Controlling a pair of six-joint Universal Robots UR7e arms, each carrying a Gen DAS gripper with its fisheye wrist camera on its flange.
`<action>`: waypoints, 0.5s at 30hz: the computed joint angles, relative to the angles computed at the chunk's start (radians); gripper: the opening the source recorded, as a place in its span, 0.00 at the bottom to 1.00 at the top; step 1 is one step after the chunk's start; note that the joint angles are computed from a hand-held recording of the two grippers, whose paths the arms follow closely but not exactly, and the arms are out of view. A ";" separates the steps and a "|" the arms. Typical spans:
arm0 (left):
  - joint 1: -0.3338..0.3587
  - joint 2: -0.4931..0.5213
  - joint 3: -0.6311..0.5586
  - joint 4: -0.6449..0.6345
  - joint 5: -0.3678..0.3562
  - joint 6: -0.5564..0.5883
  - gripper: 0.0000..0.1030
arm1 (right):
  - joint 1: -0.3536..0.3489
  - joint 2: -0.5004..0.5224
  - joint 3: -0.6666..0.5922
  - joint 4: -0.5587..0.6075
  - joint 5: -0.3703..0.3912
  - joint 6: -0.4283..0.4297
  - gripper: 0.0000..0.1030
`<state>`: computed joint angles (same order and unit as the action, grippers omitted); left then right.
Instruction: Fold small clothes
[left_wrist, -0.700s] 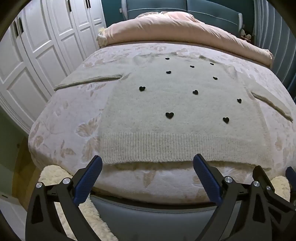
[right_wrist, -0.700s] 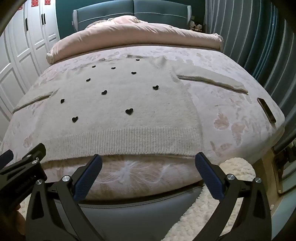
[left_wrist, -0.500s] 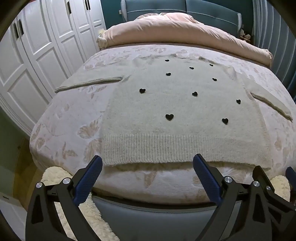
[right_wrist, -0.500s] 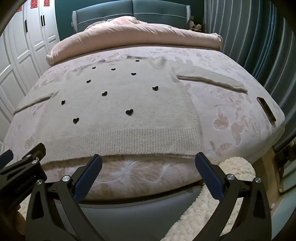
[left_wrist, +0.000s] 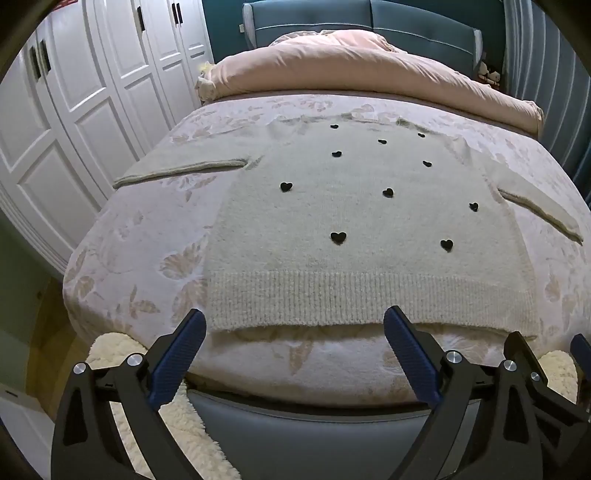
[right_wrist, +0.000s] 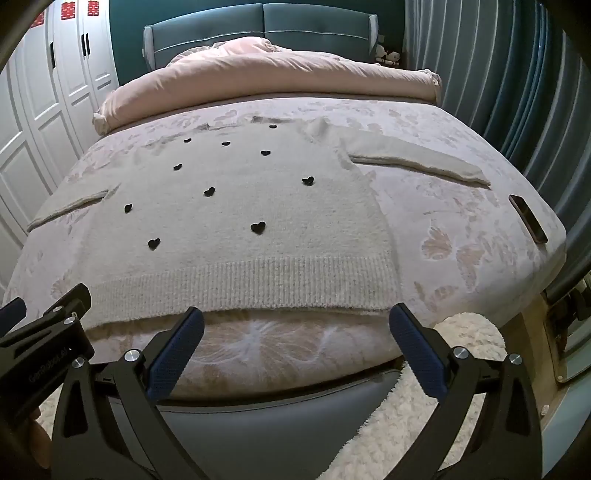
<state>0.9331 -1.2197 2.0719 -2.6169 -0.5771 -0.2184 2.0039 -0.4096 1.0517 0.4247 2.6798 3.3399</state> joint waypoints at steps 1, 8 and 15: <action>-0.001 0.000 -0.001 0.001 0.001 -0.001 0.91 | 0.001 -0.001 0.001 0.000 0.001 0.001 0.95; -0.009 -0.006 0.008 -0.004 0.012 -0.003 0.91 | 0.008 -0.001 -0.001 0.004 0.007 0.006 0.95; -0.013 -0.006 0.010 -0.004 0.014 -0.004 0.91 | 0.009 -0.001 0.001 0.001 0.009 0.005 0.95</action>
<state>0.9204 -1.2261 2.0818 -2.6211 -0.5629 -0.2228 2.0131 -0.4110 1.0523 0.4254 2.6892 3.3449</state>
